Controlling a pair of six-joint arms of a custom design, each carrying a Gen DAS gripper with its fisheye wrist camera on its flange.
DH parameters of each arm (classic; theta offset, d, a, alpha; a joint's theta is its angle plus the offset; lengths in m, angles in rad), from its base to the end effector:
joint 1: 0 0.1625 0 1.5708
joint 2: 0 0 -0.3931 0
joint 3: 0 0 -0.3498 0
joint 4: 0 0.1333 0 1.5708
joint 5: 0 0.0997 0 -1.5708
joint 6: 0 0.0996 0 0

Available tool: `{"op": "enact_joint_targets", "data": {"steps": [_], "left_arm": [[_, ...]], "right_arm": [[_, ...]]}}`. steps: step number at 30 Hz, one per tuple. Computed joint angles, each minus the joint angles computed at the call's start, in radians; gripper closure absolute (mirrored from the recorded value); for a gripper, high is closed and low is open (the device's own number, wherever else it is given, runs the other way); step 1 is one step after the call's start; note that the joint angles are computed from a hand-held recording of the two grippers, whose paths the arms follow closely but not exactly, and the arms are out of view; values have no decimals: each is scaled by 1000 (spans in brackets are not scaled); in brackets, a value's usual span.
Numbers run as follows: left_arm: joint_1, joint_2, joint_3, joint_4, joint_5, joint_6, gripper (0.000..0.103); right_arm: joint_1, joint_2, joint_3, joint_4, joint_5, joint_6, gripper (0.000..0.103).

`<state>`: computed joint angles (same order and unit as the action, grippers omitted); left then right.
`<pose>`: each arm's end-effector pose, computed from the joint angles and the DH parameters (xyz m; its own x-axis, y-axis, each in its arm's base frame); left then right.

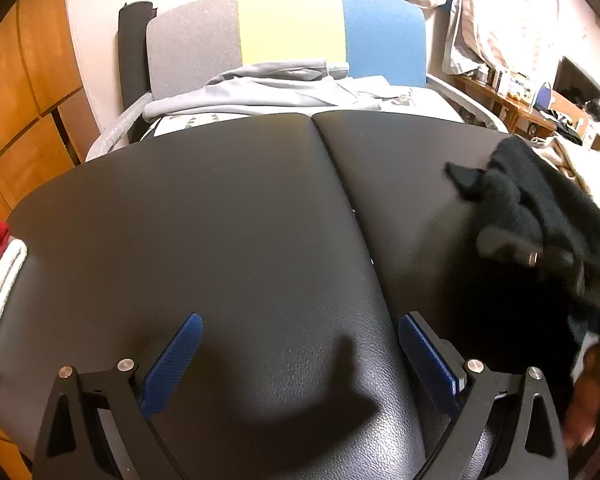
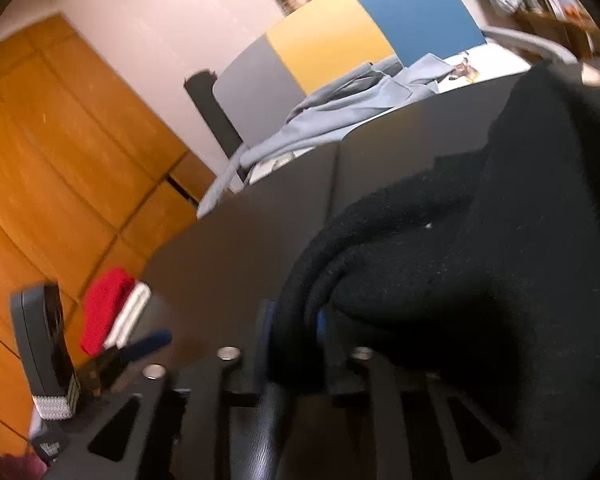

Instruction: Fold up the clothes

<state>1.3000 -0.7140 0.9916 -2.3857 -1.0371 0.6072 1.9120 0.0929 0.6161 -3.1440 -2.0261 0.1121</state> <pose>-0.0268 -0.7844 0.3014 -0.6074 0.4554 -0.6509 0.7018 0.6916 -0.1710 0.3486 -0.7142 -0.0840 -0.9766 0.0830 0.1986 -0.1087 0.6063 -0.7877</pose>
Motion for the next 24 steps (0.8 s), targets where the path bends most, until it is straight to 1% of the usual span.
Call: {"op": "enact_joint_targets", "data": {"steps": [1, 3, 4, 5, 7, 8, 10, 12, 13, 15, 16, 19, 21, 22, 23, 24], "left_arm": [[1, -1, 0, 4, -6, 0, 3], [1, -4, 1, 19, -24, -5, 3], [1, -7, 5, 25, -40, -4, 3], [2, -10, 9, 31, -56, -3, 3], [2, -12, 1, 63, -97, -11, 3], [2, -10, -11, 89, -122, -20, 3], [1, -3, -27, 115, -168, -28, 3], [-1, 5, -45, 140, -214, -35, 0], [-2, 10, -54, 152, -237, -39, 0], [-12, 42, -87, 158, -234, -28, 0], [-18, 61, -95, 137, -223, -5, 0], [-37, 120, -144, 136, -161, 50, 0], [-45, 159, -178, 168, -124, 59, 0], [-47, 175, -194, 194, -104, 55, 0], [-47, 183, -206, 232, -100, 43, 0], [-48, 195, -218, 249, -89, 29, 0]], "right_arm": [[11, -18, 52, -62, -19, -24, 74], [30, -52, 158, -217, -53, -92, 70], [40, -75, 221, -304, -99, -132, 59], [53, -88, 258, -364, -173, -153, 44], [73, -114, 319, -474, -307, -196, 27], [72, -143, 369, -506, -341, -183, 26], [64, -202, 496, -577, -375, -156, 26], [49, -246, 584, -581, -387, -113, 26], [42, -251, 599, -570, -386, -96, 26], [30, -259, 619, -541, -370, -60, 26], [24, -263, 626, -525, -358, -43, 26], [-9, -285, 669, -473, -308, 6, 26], [-4, -258, 601, -382, -328, 42, 40], [-11, -253, 595, -384, -308, 47, 57], [-18, -252, 594, -385, -285, 56, 77], [-25, -256, 603, -391, -260, 68, 85]]}}
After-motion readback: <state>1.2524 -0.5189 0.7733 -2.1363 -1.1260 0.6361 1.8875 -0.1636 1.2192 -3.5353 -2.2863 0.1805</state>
